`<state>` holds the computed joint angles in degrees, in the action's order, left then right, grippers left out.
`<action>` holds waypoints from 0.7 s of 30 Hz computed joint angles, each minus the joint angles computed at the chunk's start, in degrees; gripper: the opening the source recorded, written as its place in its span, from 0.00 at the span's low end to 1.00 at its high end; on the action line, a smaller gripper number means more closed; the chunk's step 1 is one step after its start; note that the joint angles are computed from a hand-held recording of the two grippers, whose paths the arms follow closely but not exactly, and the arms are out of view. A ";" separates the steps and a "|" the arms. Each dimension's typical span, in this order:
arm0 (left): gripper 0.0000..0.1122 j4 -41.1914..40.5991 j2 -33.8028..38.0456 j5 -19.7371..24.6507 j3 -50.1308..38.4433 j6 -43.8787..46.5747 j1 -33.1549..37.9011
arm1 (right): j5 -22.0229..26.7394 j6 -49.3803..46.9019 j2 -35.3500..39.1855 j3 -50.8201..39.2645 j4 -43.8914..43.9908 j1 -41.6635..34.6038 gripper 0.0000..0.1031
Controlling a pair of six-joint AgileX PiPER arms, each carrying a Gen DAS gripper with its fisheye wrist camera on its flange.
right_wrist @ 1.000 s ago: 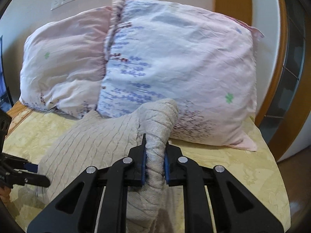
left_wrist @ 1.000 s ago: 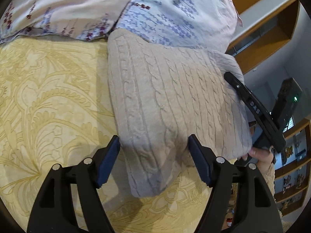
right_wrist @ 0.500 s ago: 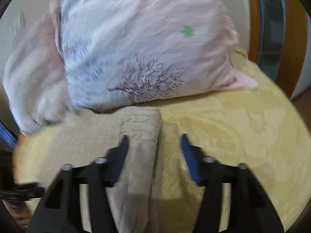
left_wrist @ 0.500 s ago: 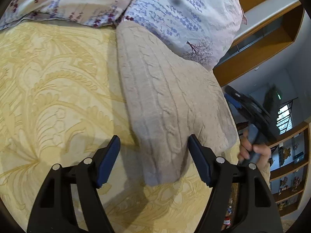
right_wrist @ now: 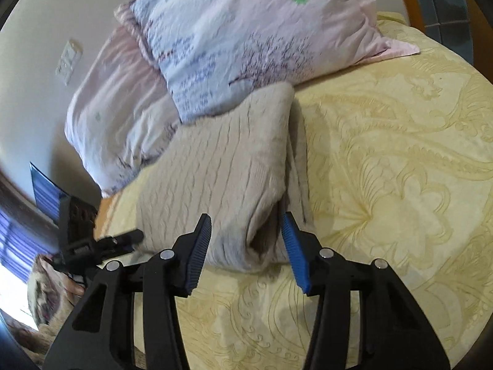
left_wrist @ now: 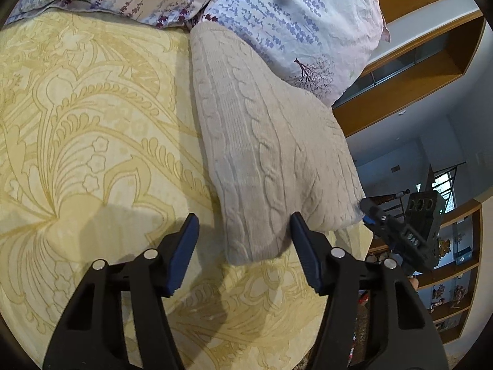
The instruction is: Fold small clothes
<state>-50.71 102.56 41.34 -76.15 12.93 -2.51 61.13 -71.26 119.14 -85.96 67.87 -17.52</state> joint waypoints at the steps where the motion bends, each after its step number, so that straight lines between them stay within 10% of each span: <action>1: 0.49 -0.49 -0.02 0.12 0.27 0.49 -0.05 | -0.62 -0.58 -0.09 0.54 0.05 0.46 0.41; 3: 0.37 -1.34 0.16 0.48 0.46 1.20 -0.19 | -1.71 -3.20 -0.23 2.16 0.81 0.46 0.13; 5: 0.28 -2.78 0.53 1.04 0.56 2.52 -0.19 | -4.32 -7.57 -2.48 5.18 3.61 0.56 0.10; 10: 0.20 -4.09 -0.52 0.07 1.50 4.65 -0.79 | -8.76 -22.18 -11.69 14.30 15.40 -0.99 0.09; 16: 0.19 -1.56 -0.51 -0.97 1.54 3.42 -2.29 | -22.51 -15.71 -8.01 12.20 6.07 3.56 0.08; 21: 0.24 -0.40 -0.56 -0.47 1.94 3.00 -2.10 | -18.95 -10.12 -4.16 8.60 3.52 2.50 0.09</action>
